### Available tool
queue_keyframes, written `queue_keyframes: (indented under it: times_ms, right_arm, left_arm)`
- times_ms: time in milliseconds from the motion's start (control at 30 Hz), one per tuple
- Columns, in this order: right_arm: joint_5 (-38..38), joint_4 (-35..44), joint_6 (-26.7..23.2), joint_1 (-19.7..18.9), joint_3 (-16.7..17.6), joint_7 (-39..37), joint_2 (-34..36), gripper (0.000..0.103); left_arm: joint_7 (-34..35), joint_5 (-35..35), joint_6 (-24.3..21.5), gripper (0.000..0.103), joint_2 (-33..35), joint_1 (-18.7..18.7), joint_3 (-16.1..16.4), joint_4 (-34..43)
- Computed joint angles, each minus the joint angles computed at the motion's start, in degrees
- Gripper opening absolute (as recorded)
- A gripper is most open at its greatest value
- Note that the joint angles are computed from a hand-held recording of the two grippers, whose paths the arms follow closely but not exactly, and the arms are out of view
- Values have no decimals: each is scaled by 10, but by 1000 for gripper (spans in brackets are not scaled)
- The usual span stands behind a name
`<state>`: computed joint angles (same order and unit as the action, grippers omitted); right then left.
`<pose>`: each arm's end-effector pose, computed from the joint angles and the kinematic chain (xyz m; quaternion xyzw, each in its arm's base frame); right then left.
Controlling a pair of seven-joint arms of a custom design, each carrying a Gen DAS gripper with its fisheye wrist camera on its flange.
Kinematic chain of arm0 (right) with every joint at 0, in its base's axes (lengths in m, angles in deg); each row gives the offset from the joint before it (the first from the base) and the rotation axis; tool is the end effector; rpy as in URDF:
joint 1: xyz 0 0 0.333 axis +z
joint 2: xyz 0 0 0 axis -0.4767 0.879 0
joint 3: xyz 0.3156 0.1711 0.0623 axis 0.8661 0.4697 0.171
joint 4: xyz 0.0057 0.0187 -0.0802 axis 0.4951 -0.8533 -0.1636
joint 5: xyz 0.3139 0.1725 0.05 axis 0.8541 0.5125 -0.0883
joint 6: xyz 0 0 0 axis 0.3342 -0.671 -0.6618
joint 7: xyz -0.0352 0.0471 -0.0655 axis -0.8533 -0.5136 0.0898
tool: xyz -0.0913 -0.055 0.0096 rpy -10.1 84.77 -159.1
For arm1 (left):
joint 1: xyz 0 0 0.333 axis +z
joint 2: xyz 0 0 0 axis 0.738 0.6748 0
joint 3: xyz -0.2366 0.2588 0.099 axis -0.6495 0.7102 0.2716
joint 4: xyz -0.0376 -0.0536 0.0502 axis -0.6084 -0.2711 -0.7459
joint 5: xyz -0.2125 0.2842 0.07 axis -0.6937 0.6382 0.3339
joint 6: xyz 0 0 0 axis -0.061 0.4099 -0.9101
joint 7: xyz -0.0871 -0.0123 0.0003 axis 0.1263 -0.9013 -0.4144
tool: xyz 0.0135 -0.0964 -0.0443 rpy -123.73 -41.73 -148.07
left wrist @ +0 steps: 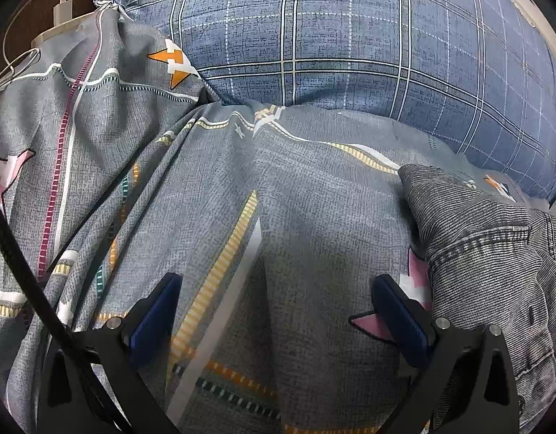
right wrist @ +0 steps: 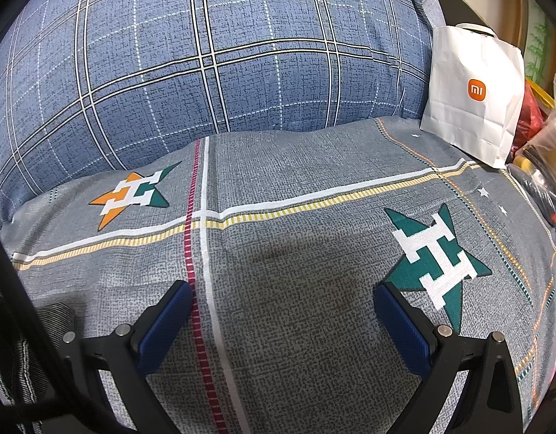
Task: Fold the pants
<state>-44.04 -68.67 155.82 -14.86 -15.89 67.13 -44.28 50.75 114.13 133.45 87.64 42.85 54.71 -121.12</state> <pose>0.7502 0.1265 0.4434 -0.6756 0.6631 -0.2468 0.2075 0.5531 -0.0696 0.3762 -0.8091 0.5002 -0.2109 0.2249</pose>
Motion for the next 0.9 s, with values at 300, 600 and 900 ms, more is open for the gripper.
queue_keyframes:
  times_ms: [300,600,900]
  right_arm:
    - [1,0,0,0,0,-1,0,102]
    - [1,1,0,0,0,-1,1,102]
    - [1,0,0,0,-1,-1,0,102]
  left_arm:
    - [1,-1,1,103,0,0,1,0]
    - [-15,14,7,103,0,-4,8,0]
    - [-23,16,-8,103,-2,5,-6,-1]
